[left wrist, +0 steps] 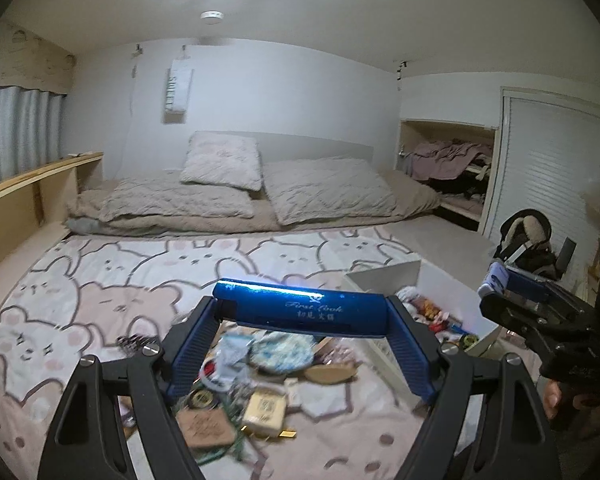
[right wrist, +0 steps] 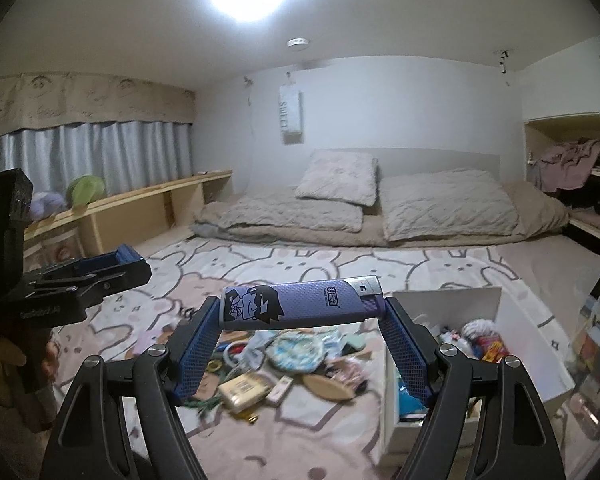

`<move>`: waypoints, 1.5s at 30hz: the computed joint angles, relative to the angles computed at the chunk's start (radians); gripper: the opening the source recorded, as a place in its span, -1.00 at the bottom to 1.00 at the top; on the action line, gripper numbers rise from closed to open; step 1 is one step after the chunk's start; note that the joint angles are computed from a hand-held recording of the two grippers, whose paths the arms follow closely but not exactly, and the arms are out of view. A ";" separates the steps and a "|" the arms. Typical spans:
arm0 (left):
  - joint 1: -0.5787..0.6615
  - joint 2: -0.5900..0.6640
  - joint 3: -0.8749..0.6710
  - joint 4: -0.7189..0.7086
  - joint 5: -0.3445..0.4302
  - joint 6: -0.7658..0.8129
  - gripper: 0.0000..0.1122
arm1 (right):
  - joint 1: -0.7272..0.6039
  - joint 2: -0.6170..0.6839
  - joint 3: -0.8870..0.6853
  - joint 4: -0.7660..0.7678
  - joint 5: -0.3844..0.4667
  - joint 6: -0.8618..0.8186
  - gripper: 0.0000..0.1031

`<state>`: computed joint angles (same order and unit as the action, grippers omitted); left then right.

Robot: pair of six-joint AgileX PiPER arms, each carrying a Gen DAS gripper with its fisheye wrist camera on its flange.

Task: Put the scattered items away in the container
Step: 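Lift both lighters and carry them over the white shoebox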

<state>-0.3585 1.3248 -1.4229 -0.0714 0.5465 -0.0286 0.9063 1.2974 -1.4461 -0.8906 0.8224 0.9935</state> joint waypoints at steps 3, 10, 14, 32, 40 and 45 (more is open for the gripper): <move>-0.026 0.073 -0.082 -0.011 -0.002 -0.002 0.46 | -0.081 -0.004 -0.012 0.055 -0.036 -0.067 0.55; -0.111 0.260 -0.309 0.017 0.030 -0.020 0.46 | -0.308 -0.015 -0.039 0.267 -0.111 -0.294 0.55; -0.141 0.354 -0.427 -0.011 0.046 0.000 0.46 | -0.425 -0.015 -0.061 0.386 -0.127 -0.418 0.55; -0.214 0.739 -0.925 -0.110 0.212 0.012 0.46 | -0.773 0.101 -0.239 0.894 -0.030 -0.907 0.55; -0.226 0.892 -1.125 -0.140 0.309 0.003 0.46 | -0.875 0.224 -0.390 1.050 0.084 -1.019 0.55; -0.225 0.976 -1.233 -0.132 0.371 -0.020 0.46 | -0.930 0.347 -0.519 1.125 0.185 -1.027 0.55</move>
